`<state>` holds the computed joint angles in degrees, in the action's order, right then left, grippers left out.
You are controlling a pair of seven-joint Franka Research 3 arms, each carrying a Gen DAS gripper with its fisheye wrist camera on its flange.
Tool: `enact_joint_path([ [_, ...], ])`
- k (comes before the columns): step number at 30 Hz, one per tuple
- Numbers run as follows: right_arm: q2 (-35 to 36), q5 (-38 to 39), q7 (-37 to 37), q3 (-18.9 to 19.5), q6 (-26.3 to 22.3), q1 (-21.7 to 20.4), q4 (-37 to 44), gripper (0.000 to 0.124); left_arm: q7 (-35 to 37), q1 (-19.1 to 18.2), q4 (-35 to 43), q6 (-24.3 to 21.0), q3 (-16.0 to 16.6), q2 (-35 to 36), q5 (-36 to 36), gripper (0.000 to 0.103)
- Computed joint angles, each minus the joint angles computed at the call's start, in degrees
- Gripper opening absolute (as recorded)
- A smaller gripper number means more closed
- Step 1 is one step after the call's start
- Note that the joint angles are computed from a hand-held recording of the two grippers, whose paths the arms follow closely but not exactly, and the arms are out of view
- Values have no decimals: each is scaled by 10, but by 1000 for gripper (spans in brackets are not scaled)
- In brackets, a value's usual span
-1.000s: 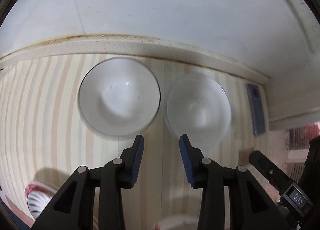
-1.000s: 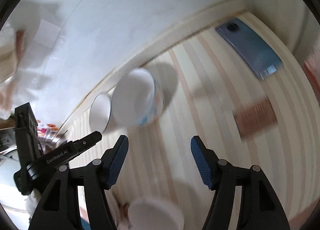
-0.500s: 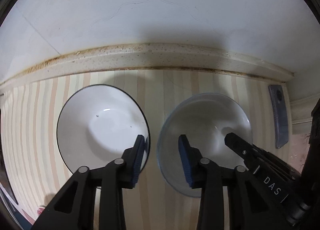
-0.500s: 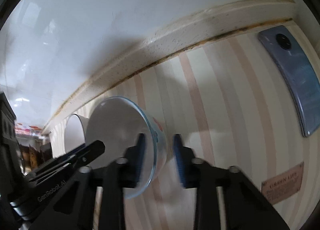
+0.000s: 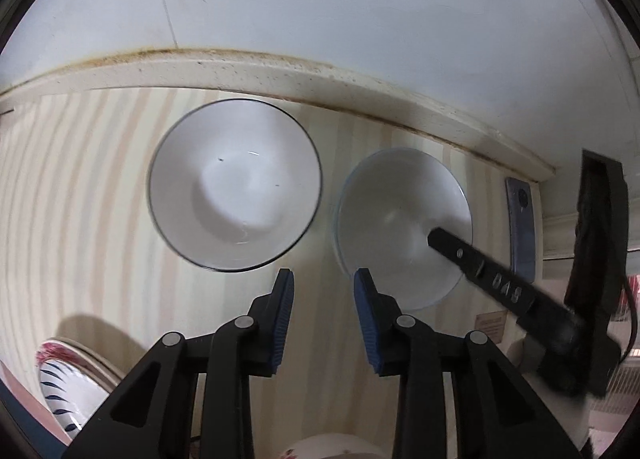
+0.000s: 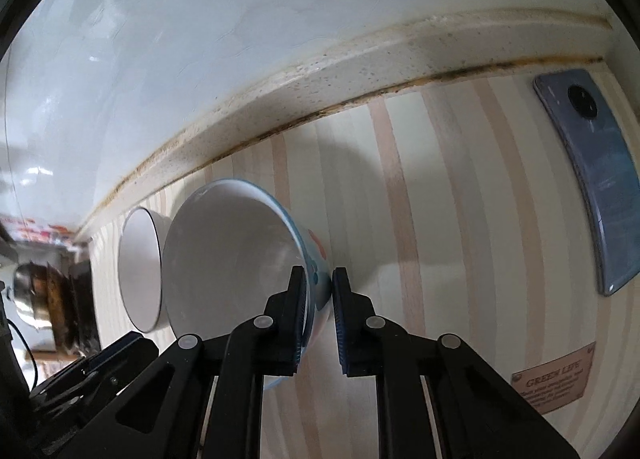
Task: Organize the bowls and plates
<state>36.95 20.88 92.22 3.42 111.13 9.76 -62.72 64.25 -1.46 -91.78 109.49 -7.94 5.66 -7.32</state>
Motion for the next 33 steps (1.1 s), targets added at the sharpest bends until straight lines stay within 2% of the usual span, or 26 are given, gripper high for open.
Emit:
enact_joint_path([
  [5,-25,-19,-13,-10,-6,-4,-30,13,-1,-4,37,0,-9,42,-17,29],
  [11,-32,10,-22,-7,-34,-28,-36,13,15,-13,92,-20,-20,93,-6,29],
  [14,-18,24,-4,-5,-45,-33,-17,14,21,-19,104,-12,-22,110,12,26],
  [15,-18,25,-5,-5,-40,-32,-18,14,22,-20,102,-3,-21,111,19,21],
  [18,-27,2,-10,-11,-20,-19,-33,12,33,-12,84,16,-21,101,11,16],
  [26,-65,-8,-13,-13,-2,-11,-80,11,43,-17,67,14,-22,75,19,16],
  [33,-154,9,-25,-11,11,-12,-172,11,58,-21,10,17,-20,-6,7,16],
])
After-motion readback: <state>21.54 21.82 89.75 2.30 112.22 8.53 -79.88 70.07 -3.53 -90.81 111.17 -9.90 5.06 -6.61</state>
